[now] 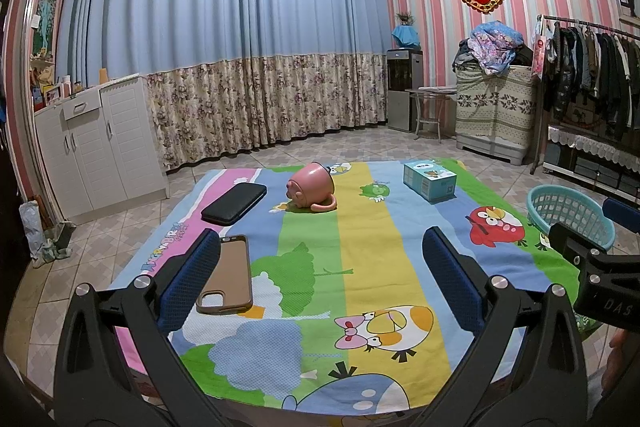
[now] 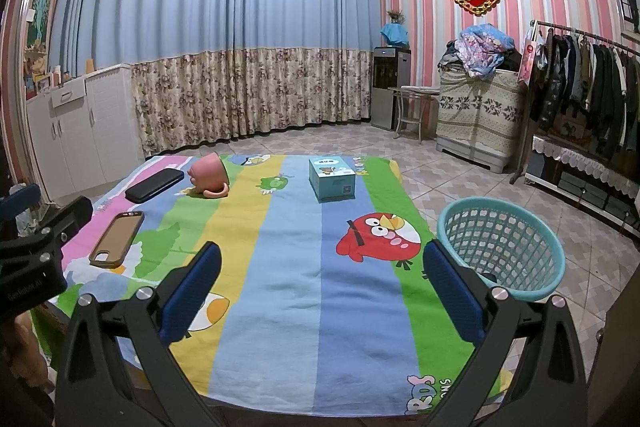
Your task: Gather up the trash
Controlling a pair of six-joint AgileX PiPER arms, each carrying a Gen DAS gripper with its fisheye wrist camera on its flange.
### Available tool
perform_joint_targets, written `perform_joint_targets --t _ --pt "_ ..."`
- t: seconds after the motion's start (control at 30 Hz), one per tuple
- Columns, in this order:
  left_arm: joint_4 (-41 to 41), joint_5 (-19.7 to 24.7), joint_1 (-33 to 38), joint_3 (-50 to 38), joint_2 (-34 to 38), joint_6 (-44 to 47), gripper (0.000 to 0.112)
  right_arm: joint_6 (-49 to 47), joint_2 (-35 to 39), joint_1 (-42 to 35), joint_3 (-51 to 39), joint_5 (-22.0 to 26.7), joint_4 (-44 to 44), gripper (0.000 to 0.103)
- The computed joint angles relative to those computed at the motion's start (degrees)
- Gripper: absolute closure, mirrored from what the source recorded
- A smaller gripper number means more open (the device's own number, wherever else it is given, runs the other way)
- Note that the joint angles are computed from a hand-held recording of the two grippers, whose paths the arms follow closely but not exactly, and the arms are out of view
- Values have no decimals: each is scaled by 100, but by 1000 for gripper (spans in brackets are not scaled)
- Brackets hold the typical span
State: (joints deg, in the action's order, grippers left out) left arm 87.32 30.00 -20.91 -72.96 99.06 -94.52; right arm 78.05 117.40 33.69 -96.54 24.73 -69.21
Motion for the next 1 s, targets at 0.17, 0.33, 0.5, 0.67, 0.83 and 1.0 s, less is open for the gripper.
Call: perform_joint_targets --t 0.17,0.33,0.5,0.67,0.83,1.0 --pt "-72 23 -20 -34 -2 90 14 10 -20 -11 32 -24 -15 5" --pt "-68 48 -30 -43 2 101 15 -57 32 -10 -43 -25 60 5" --pt "-102 64 -49 -51 11 144 14 -28 23 -10 -24 -20 24 5" --pt "-138 100 -85 -90 29 197 15 -45 10 -27 -6 -50 44 5" --pt "-160 96 -86 -85 21 212 14 -41 14 -24 -13 -43 45 5" --pt "-144 106 -93 -90 23 200 14 -6 50 -20 -46 -33 24 5"
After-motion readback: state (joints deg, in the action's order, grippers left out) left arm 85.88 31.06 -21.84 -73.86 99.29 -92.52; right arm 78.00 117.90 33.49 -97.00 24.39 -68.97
